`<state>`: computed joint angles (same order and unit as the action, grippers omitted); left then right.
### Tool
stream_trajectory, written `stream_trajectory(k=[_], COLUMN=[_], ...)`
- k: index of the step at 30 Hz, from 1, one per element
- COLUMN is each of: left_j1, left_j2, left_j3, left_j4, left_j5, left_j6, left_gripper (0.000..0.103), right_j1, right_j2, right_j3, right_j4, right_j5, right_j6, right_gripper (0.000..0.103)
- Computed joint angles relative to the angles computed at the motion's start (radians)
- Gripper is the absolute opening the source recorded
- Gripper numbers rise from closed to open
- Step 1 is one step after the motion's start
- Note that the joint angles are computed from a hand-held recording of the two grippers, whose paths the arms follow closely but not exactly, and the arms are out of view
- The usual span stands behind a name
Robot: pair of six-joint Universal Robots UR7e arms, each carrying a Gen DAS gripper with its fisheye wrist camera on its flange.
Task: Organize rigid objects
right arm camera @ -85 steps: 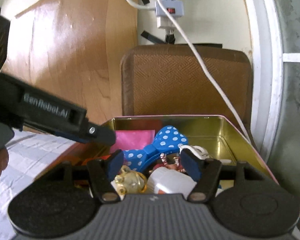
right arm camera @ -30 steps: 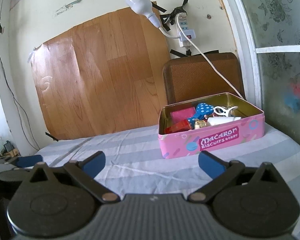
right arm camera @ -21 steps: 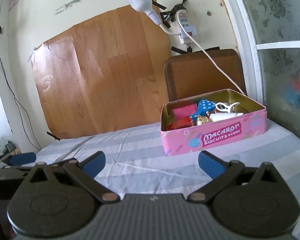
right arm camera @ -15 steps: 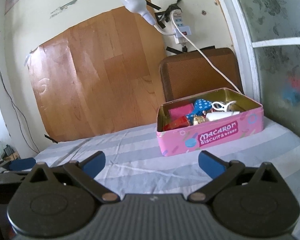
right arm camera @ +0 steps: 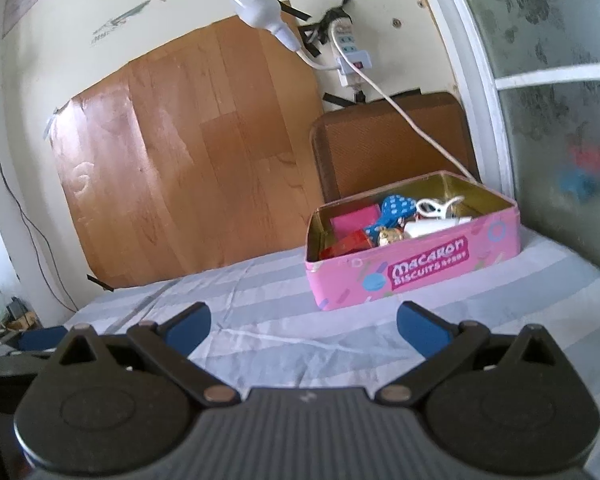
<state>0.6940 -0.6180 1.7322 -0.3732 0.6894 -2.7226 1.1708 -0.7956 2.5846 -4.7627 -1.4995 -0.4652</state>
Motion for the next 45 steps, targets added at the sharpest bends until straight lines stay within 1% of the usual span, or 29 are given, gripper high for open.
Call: stream_trajectory(k=[3, 4, 7, 11, 17, 22, 25, 27, 30, 33, 37, 40, 45], left_j1=[-0.003, -0.002, 0.000, -0.003, -0.002, -0.004, -0.004, -0.001, 0.003, 0.008, 0.019, 0.022, 0.024], left_j2=[0.002, 0.004, 0.002, 0.004, 0.014, 0.009, 0.003, 0.006, 0.003, 0.000, 0.005, 0.007, 0.005], left_j3=[0.004, 0.000, -0.003, 0.000, -0.015, -0.018, -0.008, -0.015, -0.019, -0.023, -0.041, -0.044, -0.045], left_j4=[-0.029, -0.018, -0.013, -0.030, -0.005, 0.022, 0.013, 0.031, 0.054, 0.076, 0.121, 0.125, 0.135], left_j5=[-0.030, -0.031, -0.035, -0.047, -0.065, -0.054, -0.045, -0.041, -0.030, -0.017, 0.000, -0.002, 0.003], left_j6=[0.028, 0.018, 0.015, 0.034, 0.023, -0.002, -0.004, -0.013, -0.036, -0.061, -0.101, -0.109, -0.122], left_gripper=[0.103, 0.103, 0.103, 0.103, 0.103, 0.103, 0.103, 0.103, 0.103, 0.103, 0.103, 0.103, 0.103], right_j1=[-0.001, 0.005, 0.006, 0.014, 0.024, 0.034, 0.030, 0.034, 0.030, 0.032, 0.030, 0.038, 0.040], right_j2=[0.011, 0.016, 0.012, 0.023, 0.029, 0.029, 0.034, 0.042, 0.036, 0.051, 0.044, 0.049, 0.051], right_j3=[0.001, -0.002, 0.002, -0.004, -0.010, -0.010, -0.008, -0.015, -0.010, -0.013, -0.014, -0.018, -0.019], right_j4=[-0.020, -0.027, -0.024, -0.041, -0.029, -0.026, -0.036, -0.042, -0.024, -0.051, -0.026, -0.026, -0.020], right_j5=[0.000, -0.010, -0.006, -0.015, -0.030, -0.041, -0.028, -0.043, -0.036, -0.040, -0.040, -0.052, -0.052], right_j6=[-0.015, -0.017, -0.005, -0.018, -0.025, -0.035, -0.033, -0.040, -0.024, -0.041, -0.029, -0.037, -0.042], right_gripper=[0.103, 0.103, 0.103, 0.103, 0.103, 0.103, 0.103, 0.103, 0.103, 0.103, 0.103, 0.103, 0.103])
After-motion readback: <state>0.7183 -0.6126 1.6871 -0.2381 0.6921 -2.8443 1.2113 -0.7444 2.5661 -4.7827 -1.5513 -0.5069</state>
